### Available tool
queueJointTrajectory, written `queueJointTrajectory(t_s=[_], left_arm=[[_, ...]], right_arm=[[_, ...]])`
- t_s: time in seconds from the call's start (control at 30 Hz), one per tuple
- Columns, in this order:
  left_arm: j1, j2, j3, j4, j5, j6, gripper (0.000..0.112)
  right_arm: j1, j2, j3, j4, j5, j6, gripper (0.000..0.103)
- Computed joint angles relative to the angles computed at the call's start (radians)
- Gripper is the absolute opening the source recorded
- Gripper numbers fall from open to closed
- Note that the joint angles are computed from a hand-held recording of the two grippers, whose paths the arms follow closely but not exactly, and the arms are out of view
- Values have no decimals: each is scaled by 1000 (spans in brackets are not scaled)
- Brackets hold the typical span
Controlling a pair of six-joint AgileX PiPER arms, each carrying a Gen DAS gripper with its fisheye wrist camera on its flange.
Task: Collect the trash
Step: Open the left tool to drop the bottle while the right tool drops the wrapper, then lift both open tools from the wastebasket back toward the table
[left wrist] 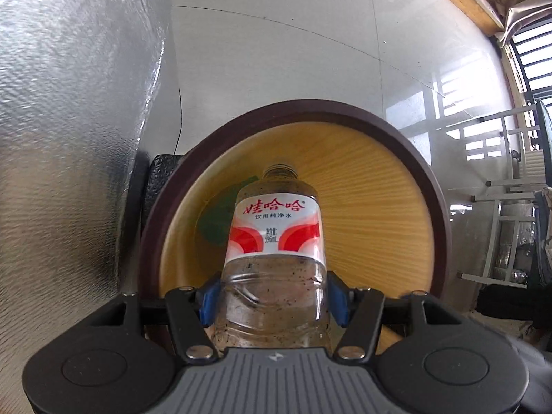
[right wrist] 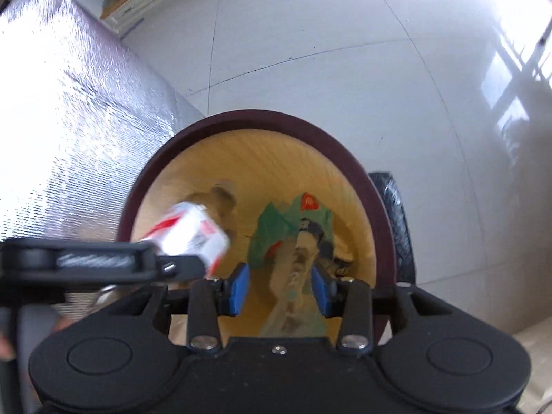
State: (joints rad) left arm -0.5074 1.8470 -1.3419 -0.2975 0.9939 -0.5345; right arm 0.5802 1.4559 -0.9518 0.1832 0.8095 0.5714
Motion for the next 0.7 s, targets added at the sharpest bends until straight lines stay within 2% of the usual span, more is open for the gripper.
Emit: queueJointTrajectory(t_s=[0.1,0.13,0.17,0.2,0.27,0.4,0.5,0.63,0.7], left_arm=[[11,43,-10,-24,-1,43,66],[9,53,-20,-8,15,29,70],[7,55,-30,5,31,19,82],[3,48,-30,22,38,9,86],[2,30,-23,24,41,32,87],[-11,4,-22,37,78,60,89],[-29,-27,-17,74,100,62,92],[-17,-82,18,42,106,87,94],[-2,-101,19,34,118,102,98]], right_arm=[[-16,-24,5,12,25,3,41],[-20,-29,-4,9,43,17,41],[-22,-24,-14,10,55,31,41],[-16,13,-28,16,40,43,41],[-71,26,15,57,6,-24,42],[-58,38,33,65,-23,-14,43],[-45,19,34,48,-8,15,45],[-61,-34,31,16,50,20,48],[-71,-43,18,6,73,19,52]])
